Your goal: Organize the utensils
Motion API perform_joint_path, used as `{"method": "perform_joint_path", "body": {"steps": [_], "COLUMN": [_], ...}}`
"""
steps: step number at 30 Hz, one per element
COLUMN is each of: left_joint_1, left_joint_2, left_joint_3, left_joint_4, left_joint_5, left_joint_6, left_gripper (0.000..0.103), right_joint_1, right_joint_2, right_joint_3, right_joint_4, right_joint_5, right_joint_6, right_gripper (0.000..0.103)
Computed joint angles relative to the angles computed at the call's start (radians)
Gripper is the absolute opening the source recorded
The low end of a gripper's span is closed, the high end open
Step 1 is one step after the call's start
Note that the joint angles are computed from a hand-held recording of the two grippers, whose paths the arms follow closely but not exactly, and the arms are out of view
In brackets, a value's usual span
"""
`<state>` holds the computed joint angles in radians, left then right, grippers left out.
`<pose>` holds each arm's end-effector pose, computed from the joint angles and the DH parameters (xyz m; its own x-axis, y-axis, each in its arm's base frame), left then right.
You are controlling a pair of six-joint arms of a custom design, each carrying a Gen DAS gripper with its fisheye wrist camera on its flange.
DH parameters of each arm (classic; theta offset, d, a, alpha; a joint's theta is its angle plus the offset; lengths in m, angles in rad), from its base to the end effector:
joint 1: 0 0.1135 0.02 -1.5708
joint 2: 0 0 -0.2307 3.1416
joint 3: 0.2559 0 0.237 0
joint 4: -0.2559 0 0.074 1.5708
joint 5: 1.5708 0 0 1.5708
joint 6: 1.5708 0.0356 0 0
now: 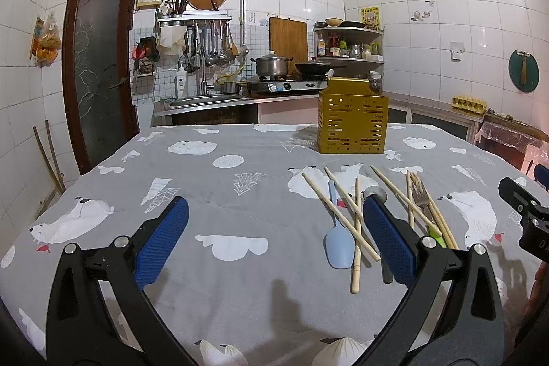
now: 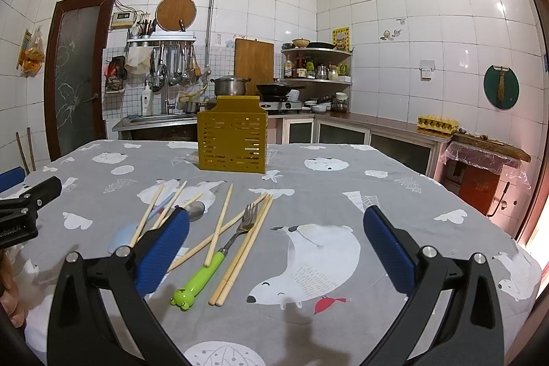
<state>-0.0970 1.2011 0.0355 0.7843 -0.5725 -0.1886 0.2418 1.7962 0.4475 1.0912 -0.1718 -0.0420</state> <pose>0.1796 0.0019 0.1029 -0.2852 -0.1306 -0.9495 -0.4811 0.8764 0.0240 0.2763 0.0744 0.1001 -0.2304 -0.0994 -0.9680 -0.4065 0.9137 0.0029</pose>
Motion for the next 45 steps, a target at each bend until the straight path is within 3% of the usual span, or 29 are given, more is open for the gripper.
{"method": "perform_joint_path", "body": {"steps": [45], "left_joint_1": [-0.028], "left_joint_2": [-0.013], "left_joint_3": [-0.008], "left_joint_4": [-0.006], "left_joint_5": [-0.029], "left_joint_6": [-0.009], "left_gripper": [0.098], "right_joint_1": [0.002], "right_joint_2": [0.000], "right_joint_3": [-0.004], "right_joint_4": [0.009], "right_joint_5": [0.010], "right_joint_6": [0.005], "right_gripper": [0.099]}}
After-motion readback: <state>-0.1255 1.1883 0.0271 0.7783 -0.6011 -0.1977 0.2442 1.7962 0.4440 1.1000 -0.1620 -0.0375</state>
